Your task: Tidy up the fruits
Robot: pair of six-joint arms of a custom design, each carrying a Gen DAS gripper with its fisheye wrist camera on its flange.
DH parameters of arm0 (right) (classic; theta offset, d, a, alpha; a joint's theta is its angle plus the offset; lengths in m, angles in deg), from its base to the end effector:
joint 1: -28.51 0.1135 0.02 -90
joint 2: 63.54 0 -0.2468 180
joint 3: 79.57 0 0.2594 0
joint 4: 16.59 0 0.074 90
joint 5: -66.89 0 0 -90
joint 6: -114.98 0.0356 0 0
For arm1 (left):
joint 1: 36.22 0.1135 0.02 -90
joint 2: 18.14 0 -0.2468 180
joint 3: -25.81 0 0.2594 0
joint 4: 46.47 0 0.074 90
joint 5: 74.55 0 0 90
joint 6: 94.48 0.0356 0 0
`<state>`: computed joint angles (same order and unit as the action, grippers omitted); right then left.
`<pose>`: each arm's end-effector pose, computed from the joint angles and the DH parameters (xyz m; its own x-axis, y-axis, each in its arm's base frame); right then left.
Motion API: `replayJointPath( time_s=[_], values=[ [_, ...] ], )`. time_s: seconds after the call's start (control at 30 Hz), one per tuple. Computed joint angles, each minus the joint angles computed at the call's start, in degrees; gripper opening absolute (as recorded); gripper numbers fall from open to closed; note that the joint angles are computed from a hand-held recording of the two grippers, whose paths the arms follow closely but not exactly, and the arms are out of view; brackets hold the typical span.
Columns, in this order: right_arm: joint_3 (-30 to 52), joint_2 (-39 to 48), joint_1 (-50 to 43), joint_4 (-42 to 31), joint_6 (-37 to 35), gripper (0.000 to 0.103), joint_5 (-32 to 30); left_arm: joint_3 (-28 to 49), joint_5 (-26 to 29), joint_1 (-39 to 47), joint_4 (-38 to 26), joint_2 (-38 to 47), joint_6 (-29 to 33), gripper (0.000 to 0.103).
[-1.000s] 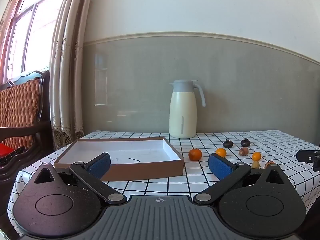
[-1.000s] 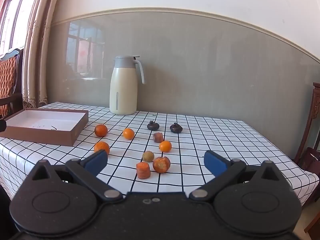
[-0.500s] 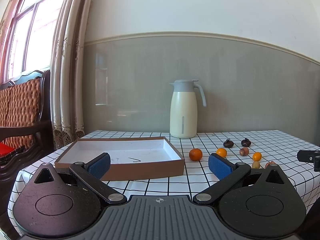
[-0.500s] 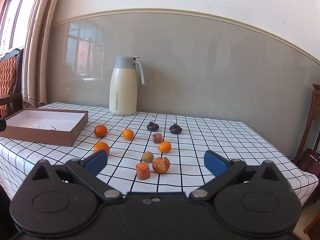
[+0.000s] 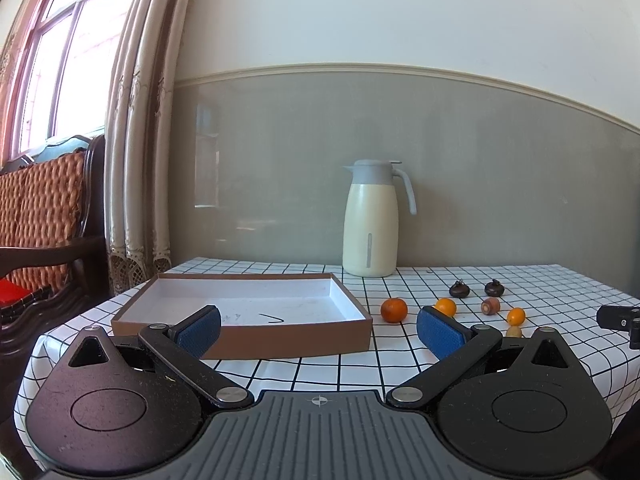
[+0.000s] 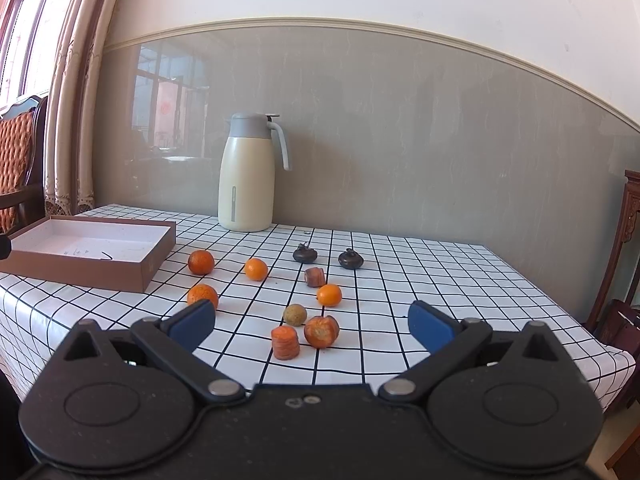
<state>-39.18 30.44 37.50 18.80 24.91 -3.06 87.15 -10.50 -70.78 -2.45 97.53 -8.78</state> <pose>0.2915 0.0338 0.1174 -0.3087 -0.0500 -0.9498 0.1745 0.9787 -0.1082 0.3238 -0.2041 0.1062 -0.1586 0.0274 -0.9870 0.1440 0.9896 0.0043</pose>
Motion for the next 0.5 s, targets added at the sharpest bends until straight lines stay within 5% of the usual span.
replayJointPath(
  time_s=[0.5],
  values=[
    [-0.1,0.1,0.0,0.3,-0.2,0.097,0.0,0.0,0.0,0.0,-0.3,-0.1,0.0,0.103]
  ],
)
